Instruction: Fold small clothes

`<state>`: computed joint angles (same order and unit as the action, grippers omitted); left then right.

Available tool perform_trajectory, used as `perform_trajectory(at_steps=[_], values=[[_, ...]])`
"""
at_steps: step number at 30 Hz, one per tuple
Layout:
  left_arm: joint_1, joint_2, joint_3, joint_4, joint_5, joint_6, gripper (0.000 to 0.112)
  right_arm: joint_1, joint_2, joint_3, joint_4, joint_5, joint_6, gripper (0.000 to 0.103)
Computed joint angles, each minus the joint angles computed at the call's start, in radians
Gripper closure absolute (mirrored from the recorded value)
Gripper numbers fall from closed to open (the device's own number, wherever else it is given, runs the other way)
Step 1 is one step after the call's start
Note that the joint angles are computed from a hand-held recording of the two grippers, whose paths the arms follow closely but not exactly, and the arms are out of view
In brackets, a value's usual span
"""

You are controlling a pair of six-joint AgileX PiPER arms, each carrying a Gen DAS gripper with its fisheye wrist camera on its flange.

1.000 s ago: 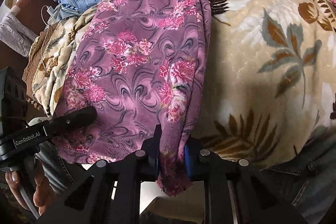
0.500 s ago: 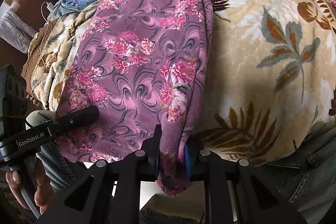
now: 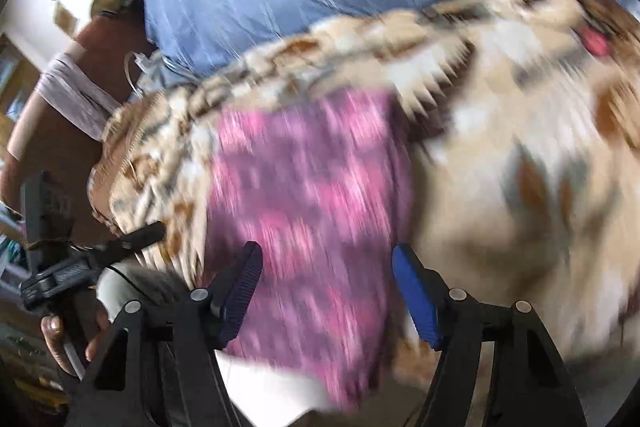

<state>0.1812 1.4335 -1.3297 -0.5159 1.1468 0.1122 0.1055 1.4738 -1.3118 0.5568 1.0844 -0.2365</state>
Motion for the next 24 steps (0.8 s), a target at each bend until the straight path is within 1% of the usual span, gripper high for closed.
perform_trajectory(at_steps=[1,2,3,4,5,6,7,8,10,12,13,14,15,16,17,18,19,21,23,24], values=[[-0.006,0.085,-0.065,-0.023,0.001,-0.002,0.042,0.001,0.097,-0.082,0.014,0.005,0.007,0.033],[-0.008,0.152,-0.11,-0.037,0.005,-0.001,0.042,0.001,0.164,-0.132,0.019,-0.019,0.032,0.033],[-0.006,0.204,-0.14,-0.045,0.004,-0.005,0.042,0.002,0.204,-0.155,0.018,-0.04,0.044,0.033],[-0.009,0.245,-0.16,-0.052,-0.014,-0.014,0.042,0.01,0.221,-0.153,0.014,-0.062,0.057,0.034],[0.001,0.263,-0.145,-0.074,-0.044,0.013,0.042,0.005,0.251,-0.157,0.026,-0.085,0.052,0.037],[0.019,0.268,-0.107,-0.123,-0.068,0.061,0.042,-0.007,0.268,-0.136,0.07,-0.111,0.007,0.038],[0.05,0.268,-0.053,-0.203,-0.081,0.133,0.042,-0.027,0.276,-0.103,0.123,-0.132,-0.046,0.039],[0.072,0.266,-0.013,-0.25,-0.08,0.168,0.042,-0.048,0.289,-0.076,0.168,-0.146,-0.083,0.04],[0.095,0.295,-0.002,-0.309,-0.065,0.168,0.042,-0.078,0.332,-0.075,0.232,-0.12,-0.127,0.041],[0.091,0.328,-0.036,-0.314,-0.054,0.164,0.042,-0.106,0.377,-0.093,0.3,-0.085,-0.176,0.044],[0.082,0.336,-0.046,-0.301,-0.062,0.154,0.043,-0.12,0.404,-0.11,0.333,-0.059,-0.186,0.046],[0.073,0.336,-0.044,-0.287,-0.075,0.144,0.054,-0.127,0.424,-0.124,0.351,-0.038,-0.19,0.052],[0.073,0.329,-0.033,-0.306,-0.076,0.159,0.067,-0.13,0.437,-0.133,0.358,-0.026,-0.192,0.061],[0.075,0.325,-0.035,-0.323,-0.063,0.165,0.075,-0.131,0.435,-0.126,0.366,-0.023,-0.195,0.064],[0.075,0.303,-0.033,-0.332,-0.059,0.175,0.081,-0.136,0.434,-0.123,0.384,-0.011,-0.198,0.073],[0.073,0.268,-0.027,-0.34,-0.061,0.202,0.081,-0.142,0.418,-0.122,0.395,0.002,-0.199,0.077],[0.074,0.222,-0.003,-0.371,-0.085,0.253,0.081,-0.153,0.389,-0.124,0.404,0.012,-0.216,0.078],[0.066,0.186,0.009,-0.407,-0.137,0.306,0.081,-0.17,0.343,-0.134,0.444,0.013,-0.258,0.08],[0.057,0.227,-0.028,-0.388,-0.14,0.272,0.08,-0.172,0.338,-0.144,0.471,0.001,-0.275,0.079],[0.046,0.251,-0.047,-0.352,-0.145,0.236,0.079,-0.156,0.351,-0.152,0.449,-0.022,-0.27,0.079]])
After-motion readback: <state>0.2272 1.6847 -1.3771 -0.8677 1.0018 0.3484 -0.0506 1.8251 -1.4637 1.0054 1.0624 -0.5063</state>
